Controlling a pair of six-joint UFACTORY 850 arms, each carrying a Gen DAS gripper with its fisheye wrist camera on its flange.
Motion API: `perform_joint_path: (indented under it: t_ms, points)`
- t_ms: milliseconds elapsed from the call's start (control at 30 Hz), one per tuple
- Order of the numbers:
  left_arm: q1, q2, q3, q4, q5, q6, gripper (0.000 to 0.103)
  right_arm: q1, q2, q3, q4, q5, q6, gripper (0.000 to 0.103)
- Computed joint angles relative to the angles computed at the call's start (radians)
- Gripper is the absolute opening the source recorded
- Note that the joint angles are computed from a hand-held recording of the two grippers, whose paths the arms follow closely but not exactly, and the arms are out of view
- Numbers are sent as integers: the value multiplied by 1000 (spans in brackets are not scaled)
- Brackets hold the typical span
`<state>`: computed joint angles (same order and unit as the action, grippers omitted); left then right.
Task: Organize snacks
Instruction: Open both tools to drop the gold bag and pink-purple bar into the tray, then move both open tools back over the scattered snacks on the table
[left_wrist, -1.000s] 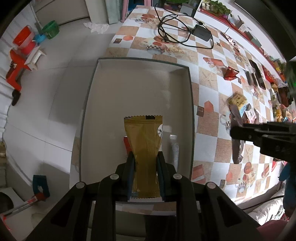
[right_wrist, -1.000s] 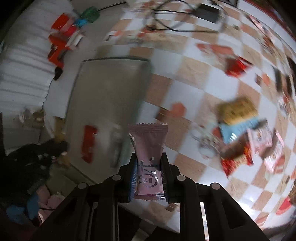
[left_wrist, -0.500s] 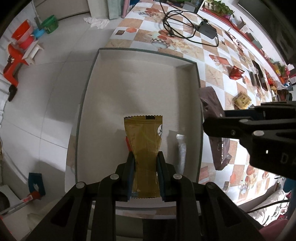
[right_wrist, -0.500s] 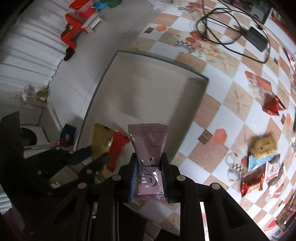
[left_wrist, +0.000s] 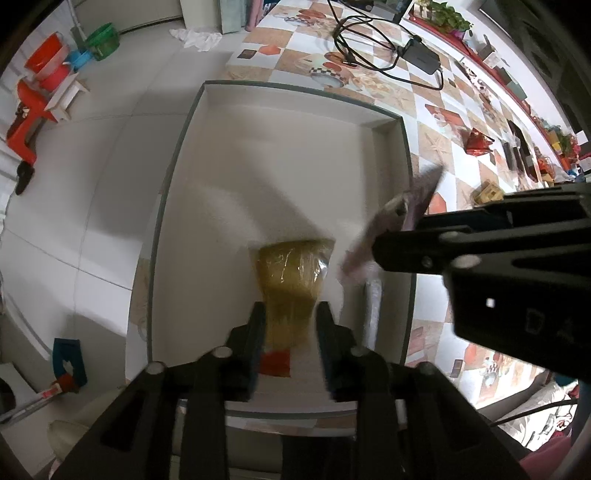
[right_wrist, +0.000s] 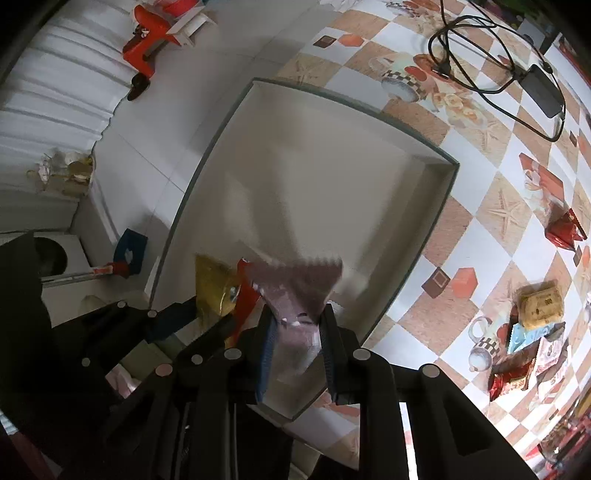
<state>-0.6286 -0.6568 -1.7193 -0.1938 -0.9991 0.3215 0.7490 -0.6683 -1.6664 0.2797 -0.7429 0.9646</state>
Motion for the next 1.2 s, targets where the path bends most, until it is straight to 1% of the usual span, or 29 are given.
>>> perform_joint_path:
  t_ms: [33,67,100,167,367,400,433,467,500,600,700,733,833,933,1000,1200]
  points:
    - [-1,4,5,5,7,-4,55,-1,-5,-6,3,-3,-4,25]
    - [-3,10,12,14,19,-12,69,-1,-10,-13,6,-6,-8,25]
    - [-5,14,17,18,29,-16,76,-2,-16,-21,8,-9,-11,25]
    - [-6,20,23,19,39,-16,78,-2,-26,-32,20,-14,-21,25]
    - [-11,11,13,36,28,-49,79,-4,-35,-36,42,-36,-29,25]
    - [-11,11,14,35,28,-54,79,-4,-35,-34,41,-41,-28,32]
    - [-11,12,16,35,29,-58,79,-4,-33,-31,36,-47,-21,63]
    - [-9,15,19,25,33,-62,80,-3,-30,-26,29,-48,-14,81]
    - [-6,14,17,17,30,-69,81,0,-27,-25,2,-59,10,94]
    - [-4,14,17,20,29,-83,81,-2,0,22,10,-45,12,94]
    - [-5,12,15,20,23,-86,81,-2,12,42,-18,-68,63,95]
    - [-7,12,14,21,23,-86,81,-4,20,60,-9,-64,75,103]
    - [-10,14,14,17,24,-80,81,-7,53,120,32,-36,82,103]
    - [-15,14,12,14,21,-80,81,-3,73,159,39,-49,85,103]
    - [-21,12,8,20,17,-82,81,0,95,200,55,-41,91,103]
    - [-47,6,-7,46,7,-81,81,6,182,346,108,29,153,103]
